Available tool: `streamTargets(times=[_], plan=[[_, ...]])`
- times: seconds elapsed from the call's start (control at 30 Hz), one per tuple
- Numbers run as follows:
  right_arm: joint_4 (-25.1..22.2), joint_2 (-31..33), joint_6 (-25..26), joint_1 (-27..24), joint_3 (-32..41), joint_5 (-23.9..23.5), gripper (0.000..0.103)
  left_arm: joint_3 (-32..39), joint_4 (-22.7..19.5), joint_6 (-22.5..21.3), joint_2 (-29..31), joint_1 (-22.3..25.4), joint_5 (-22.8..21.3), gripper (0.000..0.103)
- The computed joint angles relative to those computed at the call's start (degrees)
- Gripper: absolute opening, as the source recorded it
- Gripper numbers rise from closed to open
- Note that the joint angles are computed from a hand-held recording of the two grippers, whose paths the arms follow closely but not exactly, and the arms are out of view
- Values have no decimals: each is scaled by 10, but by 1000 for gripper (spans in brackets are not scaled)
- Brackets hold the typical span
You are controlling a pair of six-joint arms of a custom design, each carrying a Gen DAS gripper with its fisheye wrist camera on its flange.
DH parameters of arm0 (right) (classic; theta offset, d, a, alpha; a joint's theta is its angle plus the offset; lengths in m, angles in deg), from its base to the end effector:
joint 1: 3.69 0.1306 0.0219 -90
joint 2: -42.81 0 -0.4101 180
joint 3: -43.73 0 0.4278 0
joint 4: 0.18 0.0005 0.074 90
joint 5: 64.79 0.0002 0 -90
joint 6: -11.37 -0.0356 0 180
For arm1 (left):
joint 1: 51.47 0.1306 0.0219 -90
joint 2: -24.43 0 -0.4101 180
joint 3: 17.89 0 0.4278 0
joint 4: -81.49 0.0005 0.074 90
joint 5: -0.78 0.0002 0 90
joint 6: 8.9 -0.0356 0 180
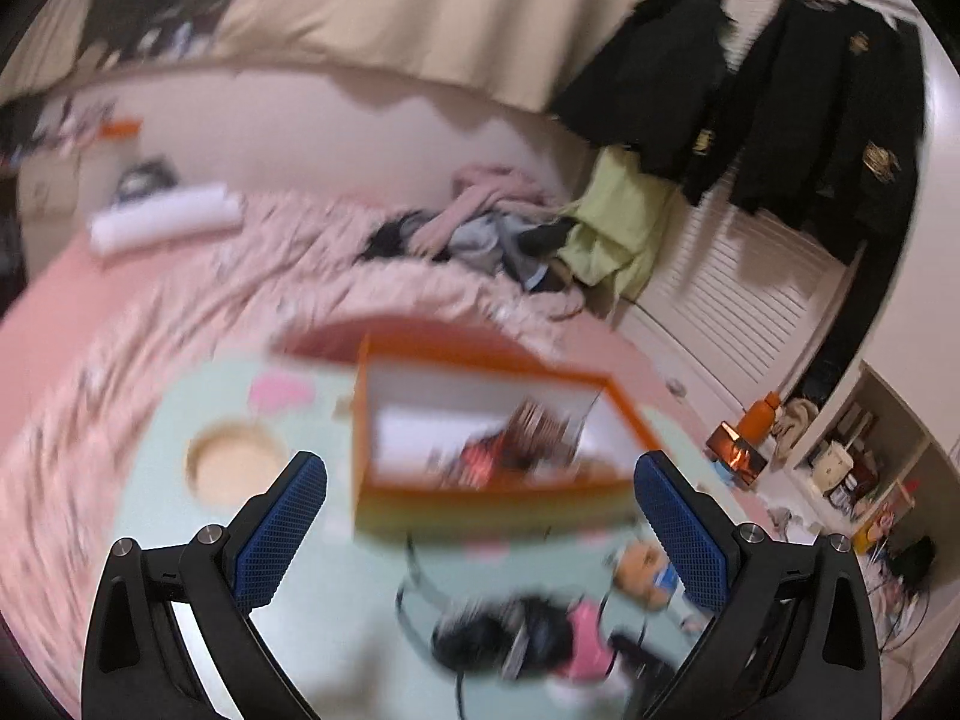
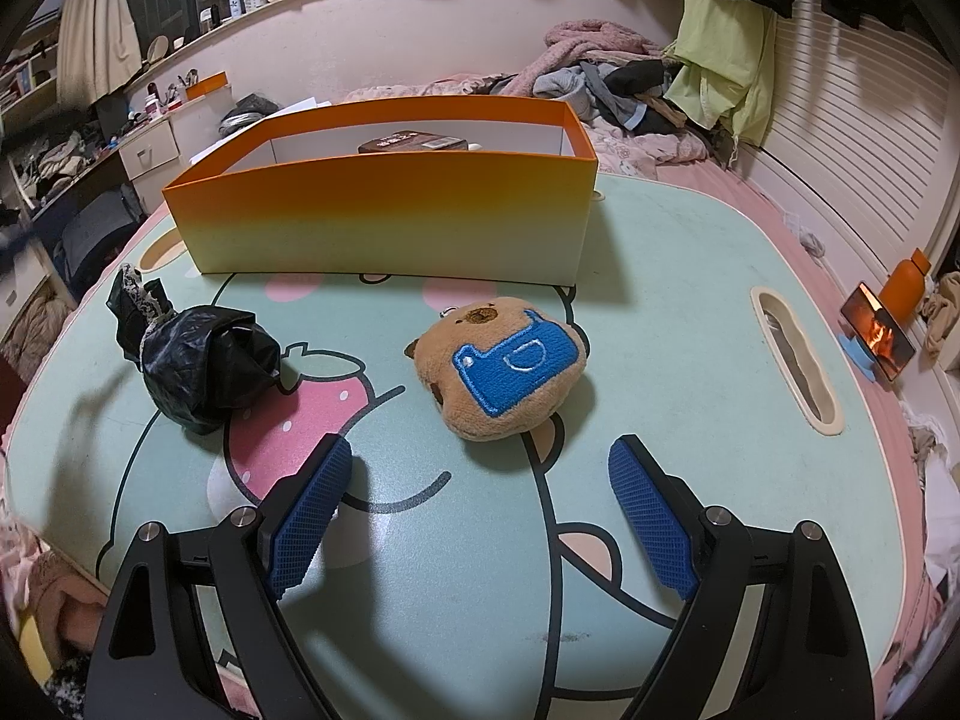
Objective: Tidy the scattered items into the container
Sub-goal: 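Reach into the box and grasp the brown card box with left gripper, then lift the brown card box out and lower it onto the table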
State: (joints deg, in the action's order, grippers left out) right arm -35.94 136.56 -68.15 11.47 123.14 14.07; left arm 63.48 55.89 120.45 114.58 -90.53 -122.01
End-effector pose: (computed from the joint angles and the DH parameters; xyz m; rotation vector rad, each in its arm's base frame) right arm 0.5127 0.1455 0.3502 -0.6257 2.3603 0.2740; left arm 0.4245 -0.3203 0.4165 -0.3230 2.0472 -0.2159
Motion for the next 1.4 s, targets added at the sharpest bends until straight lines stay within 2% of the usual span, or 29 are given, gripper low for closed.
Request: streamTargets(times=[0.07, 0.13, 0.2, 0.27, 0.33, 0.43, 0.5, 0.57, 0.7, 0.83, 0.93, 1.0, 1.13, 1.2, 1.3, 1.4], plan=[[0, 0, -1, 0, 0, 0, 87, 65, -51, -17, 34, 18, 44, 97], [0, 0, 0, 0, 0, 0, 87, 155, -132, -15, 96, 40, 113, 91], [0, 0, 0, 0, 0, 0, 87, 245, -208, -39, 168, 51, 150, 88], [0, -1, 0, 0, 0, -3, 87, 320, -271, -77, 231, 55, 153, 87], [-1, 0, 1, -1, 1, -5, 87, 377, -320, -96, 279, 57, 158, 87], [-2, -1, 2, -1, 1, -5, 87, 433, -376, -90, 326, 67, 176, 87], [0, -2, 1, 0, -2, -6, 87, 448, -397, -72, 342, 75, 197, 78], [0, -4, -1, 2, -3, -5, 88, 452, -411, -57, 350, 81, 203, 57], [0, -4, -2, 3, -4, -4, 88, 416, -364, -70, 329, 81, 193, 56], [1, -4, -4, 3, -4, -3, 88, 321, -254, -72, 252, 72, 163, 56], [1, -4, -4, 3, -4, -3, 88, 237, -173, -81, 175, 49, 114, 56], [0, -3, -4, 3, -3, -3, 88, 179, -135, -79, 127, 30, 82, 56], [1, -2, -5, 4, -3, -2, 88, 79, -116, -31, 59, -1, 20, 56], [2, -2, -5, 4, -3, -1, 88, 45, -144, 16, 42, -10, -18, 56], [3, -2, -6, 4, -3, -1, 88, -20, -146, 94, 10, -9, -6, 56], [5, -2, -8, 6, -5, 2, 88, -36, -159, 129, 18, -7, 7, 56]])
